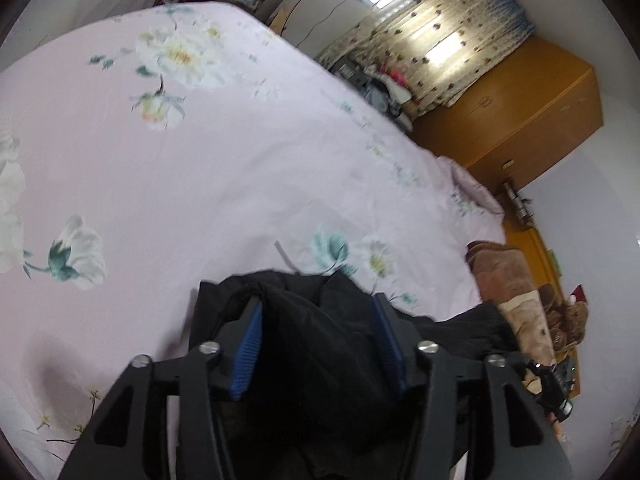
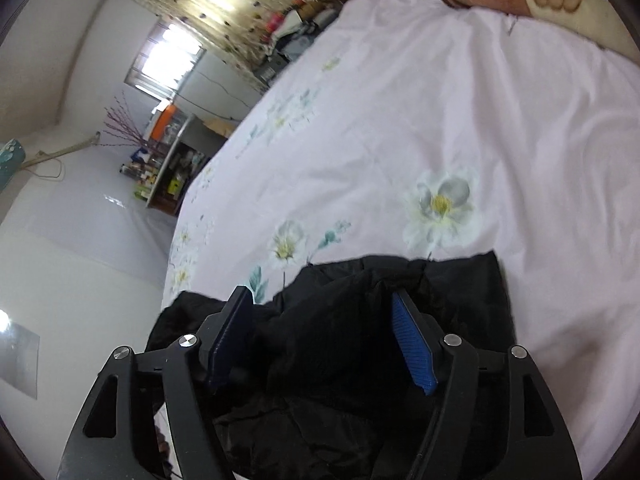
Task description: Fold large clothes
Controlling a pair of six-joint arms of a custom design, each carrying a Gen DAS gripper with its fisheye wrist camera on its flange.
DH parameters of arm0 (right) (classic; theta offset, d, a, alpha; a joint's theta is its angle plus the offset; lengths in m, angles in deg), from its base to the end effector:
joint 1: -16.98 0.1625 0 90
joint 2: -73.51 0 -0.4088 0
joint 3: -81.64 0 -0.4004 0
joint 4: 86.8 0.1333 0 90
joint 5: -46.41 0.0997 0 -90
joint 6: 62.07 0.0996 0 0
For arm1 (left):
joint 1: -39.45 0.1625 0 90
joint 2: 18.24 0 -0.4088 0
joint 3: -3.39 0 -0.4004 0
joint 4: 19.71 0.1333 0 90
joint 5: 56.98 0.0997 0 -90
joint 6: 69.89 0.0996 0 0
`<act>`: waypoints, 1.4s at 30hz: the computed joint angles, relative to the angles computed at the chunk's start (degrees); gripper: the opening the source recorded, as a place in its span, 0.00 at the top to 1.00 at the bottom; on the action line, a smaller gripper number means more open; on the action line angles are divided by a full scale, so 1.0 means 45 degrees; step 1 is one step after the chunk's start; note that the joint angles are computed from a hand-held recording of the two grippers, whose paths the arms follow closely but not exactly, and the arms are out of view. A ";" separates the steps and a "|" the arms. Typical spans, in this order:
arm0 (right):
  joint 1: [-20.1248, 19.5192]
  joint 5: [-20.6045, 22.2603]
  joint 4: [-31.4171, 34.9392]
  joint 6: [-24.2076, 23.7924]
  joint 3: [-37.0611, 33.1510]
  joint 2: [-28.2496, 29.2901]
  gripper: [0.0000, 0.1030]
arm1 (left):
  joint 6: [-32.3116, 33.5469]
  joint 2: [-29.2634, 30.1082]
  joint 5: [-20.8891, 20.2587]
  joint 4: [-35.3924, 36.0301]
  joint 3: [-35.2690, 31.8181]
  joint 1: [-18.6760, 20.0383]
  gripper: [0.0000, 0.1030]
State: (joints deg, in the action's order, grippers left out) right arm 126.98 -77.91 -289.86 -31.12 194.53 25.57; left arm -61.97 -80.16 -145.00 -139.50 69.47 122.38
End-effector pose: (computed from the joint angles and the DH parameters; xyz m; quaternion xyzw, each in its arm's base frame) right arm 0.2679 -0.5104 0.1226 -0.2030 -0.8571 0.4675 0.0757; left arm 0.0465 -0.7360 0.4475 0.1234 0.9671 -0.2216 0.0185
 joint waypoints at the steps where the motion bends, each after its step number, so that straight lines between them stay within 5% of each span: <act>1: 0.0139 -0.0238 -0.0237 -0.0311 0.0007 -0.0009 0.31 | 0.0143 -0.0122 0.0059 -0.0562 0.0171 -0.0069 0.33; 5: 0.0425 -0.1130 -0.0519 -0.1450 -0.0162 0.0202 0.31 | 0.0794 -0.0221 0.0288 -0.1894 0.0272 -0.0166 0.20; 12: -0.0474 -0.1411 0.0401 -0.2172 0.0023 0.0722 0.31 | 0.1866 0.1195 0.1927 0.0145 -0.0714 -0.0016 0.19; 20: -0.1932 0.1471 0.0789 -0.3292 0.0075 0.0491 0.31 | 0.2605 0.2312 0.1748 0.1212 -0.1576 -0.0078 0.20; 23: -0.2122 0.2064 0.1416 -0.3227 -0.0053 0.0368 0.31 | 0.3219 0.2077 0.1806 0.0598 -0.1112 -0.0214 0.33; 24: -0.1962 0.1828 0.1456 -0.3342 -0.0179 0.0461 0.36 | 0.3392 0.1896 0.1880 0.0162 -0.0775 -0.0270 0.44; 26: -0.1310 0.0282 0.1225 -0.3920 -0.0562 0.0813 0.81 | 0.3597 0.1679 0.2039 -0.0628 -0.0401 -0.0371 0.64; 31: -0.0372 -0.2258 0.0529 -0.4499 -0.1663 0.1553 0.86 | 0.3737 0.1681 0.2355 -0.2649 0.0063 -0.0638 0.73; 34: -0.0563 -0.3514 0.1728 -0.4145 -0.2782 0.2328 0.86 | 0.3854 0.2435 0.3451 -0.3312 0.0006 -0.0582 0.72; 37: -0.1150 -0.3881 0.2639 -0.3703 -0.3212 0.3009 0.85 | 0.3727 0.2895 0.3708 -0.3782 0.0131 -0.0256 0.67; 42: -0.1409 -0.4382 0.1637 -0.4436 -0.3640 0.3967 0.83 | 0.4171 0.2867 0.3410 -0.5176 0.0821 -0.0021 0.61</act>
State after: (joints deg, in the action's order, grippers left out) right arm 120.64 -97.63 -282.49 -51.08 178.15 43.42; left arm -43.20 -67.26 -129.65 -162.79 73.16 122.29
